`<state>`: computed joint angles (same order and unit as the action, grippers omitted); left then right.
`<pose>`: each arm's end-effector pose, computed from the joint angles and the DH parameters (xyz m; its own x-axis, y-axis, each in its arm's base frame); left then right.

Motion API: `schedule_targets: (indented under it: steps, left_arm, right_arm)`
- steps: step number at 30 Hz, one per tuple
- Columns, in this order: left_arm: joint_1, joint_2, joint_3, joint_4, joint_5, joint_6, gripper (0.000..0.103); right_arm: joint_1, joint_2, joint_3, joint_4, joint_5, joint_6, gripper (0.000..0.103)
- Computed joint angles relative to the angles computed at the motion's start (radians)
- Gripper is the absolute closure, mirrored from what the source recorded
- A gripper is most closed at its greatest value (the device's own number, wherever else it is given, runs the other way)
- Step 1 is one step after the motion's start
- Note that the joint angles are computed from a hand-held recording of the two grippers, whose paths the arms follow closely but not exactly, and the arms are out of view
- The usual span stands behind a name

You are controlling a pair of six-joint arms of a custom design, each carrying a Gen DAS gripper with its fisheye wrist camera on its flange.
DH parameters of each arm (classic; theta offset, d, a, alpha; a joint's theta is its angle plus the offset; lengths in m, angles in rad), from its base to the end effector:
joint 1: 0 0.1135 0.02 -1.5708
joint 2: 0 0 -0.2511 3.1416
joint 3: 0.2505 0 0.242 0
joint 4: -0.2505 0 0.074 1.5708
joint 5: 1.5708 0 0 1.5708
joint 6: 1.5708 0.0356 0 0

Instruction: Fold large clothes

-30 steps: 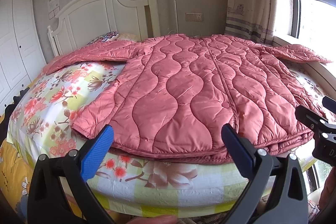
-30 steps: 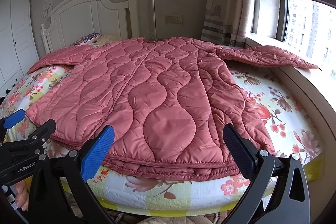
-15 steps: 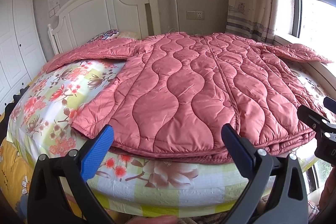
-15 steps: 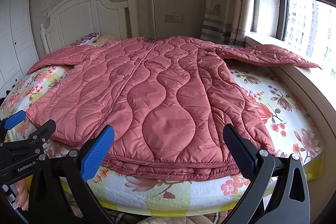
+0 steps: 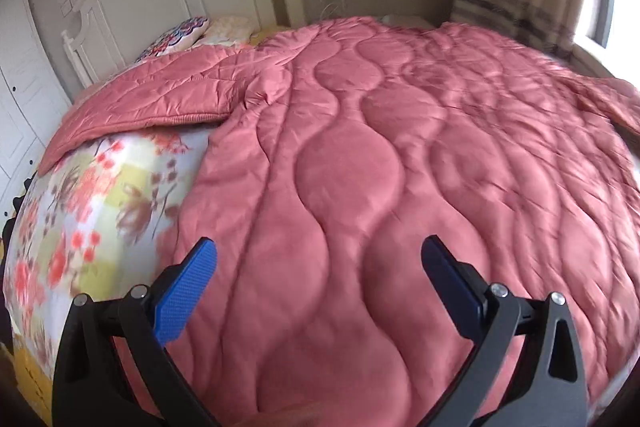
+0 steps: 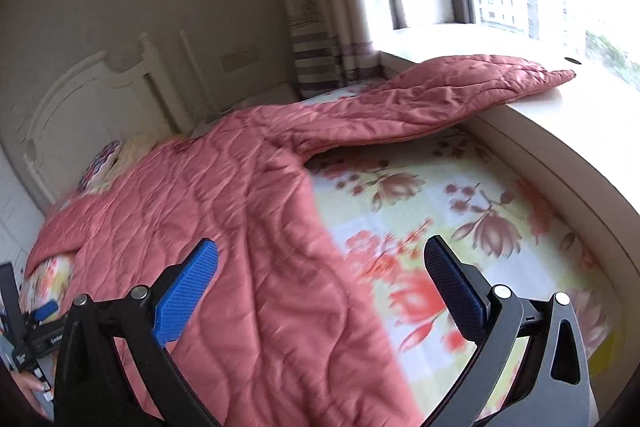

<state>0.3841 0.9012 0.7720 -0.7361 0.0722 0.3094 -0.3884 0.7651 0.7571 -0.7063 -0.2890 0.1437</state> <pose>0.1636 0.0633 0.2563 -0.7729 0.0152 -0.6343 -0.0998 0.9844 0.1451 0.1478 -0.0495 0.2747 -0.5766 0.3843 -0.7210 0.2489 0.9232 0.2930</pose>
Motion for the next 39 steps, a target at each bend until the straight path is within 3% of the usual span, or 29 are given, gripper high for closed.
schedule_targets:
  steps: [4,10,12,13,14,16,19,24,27,30,32,36,38,39]
  left_arm:
    - [-0.006,0.273,0.081,0.131,-0.014,-0.018,0.002]
    - [0.059,0.323,0.064,0.18,0.106,-0.019,0.002]
    - [0.07,0.329,0.069,0.173,0.124,-0.018,0.002]
    - [0.076,0.336,0.073,0.171,0.132,-0.016,0.002]
    - [0.078,0.336,0.074,0.17,0.133,-0.016,0.002]
    - [0.066,0.333,0.071,0.175,0.12,-0.024,0.002]
    - [0.062,0.334,0.069,0.181,0.115,-0.033,0.002]
    - [0.066,0.334,0.07,0.18,0.122,-0.035,0.002]
    - [0.075,0.335,0.071,0.177,0.137,-0.034,0.002]
    - [0.085,0.336,0.073,0.173,0.15,-0.03,0.002]
    - [0.087,0.338,0.074,0.173,0.152,-0.029,0.002]
    - [0.081,0.337,0.073,0.175,0.145,-0.03,0.002]
    - [0.08,0.34,0.075,0.174,0.146,-0.032,0.002]
    - [0.078,0.341,0.076,0.174,0.143,-0.032,0.002]
  right_arm:
    - [-0.105,0.397,0.142,0.178,-0.033,0.041,0.004]
    - [-0.133,0.76,0.342,0.271,0.022,0.193,0.007]
    - [-0.135,0.806,0.36,0.314,0.041,0.247,0.028]
    - [-0.129,0.819,0.369,0.34,0.059,0.255,0.046]
    - [-0.115,0.821,0.374,0.359,0.098,0.265,0.057]
    - [-0.062,0.805,0.384,0.401,0.212,0.287,0.072]
    - [0.109,0.77,0.437,0.485,0.454,0.2,0.079]
    - [0.603,0.771,0.495,0.651,0.757,-0.235,0.078]
    - [0.84,0.89,0.576,0.564,0.812,-0.426,0.078]
    - [0.935,1.008,0.597,0.478,0.805,-0.469,0.066]
    - [0.938,1.056,0.553,0.488,0.802,-0.464,0.065]
    - [0.872,0.99,0.471,0.5,0.666,-0.424,0.056]
    - [0.837,0.915,0.437,0.488,0.609,-0.417,0.028]
    - [0.823,0.883,0.424,0.48,0.594,-0.414,0.024]
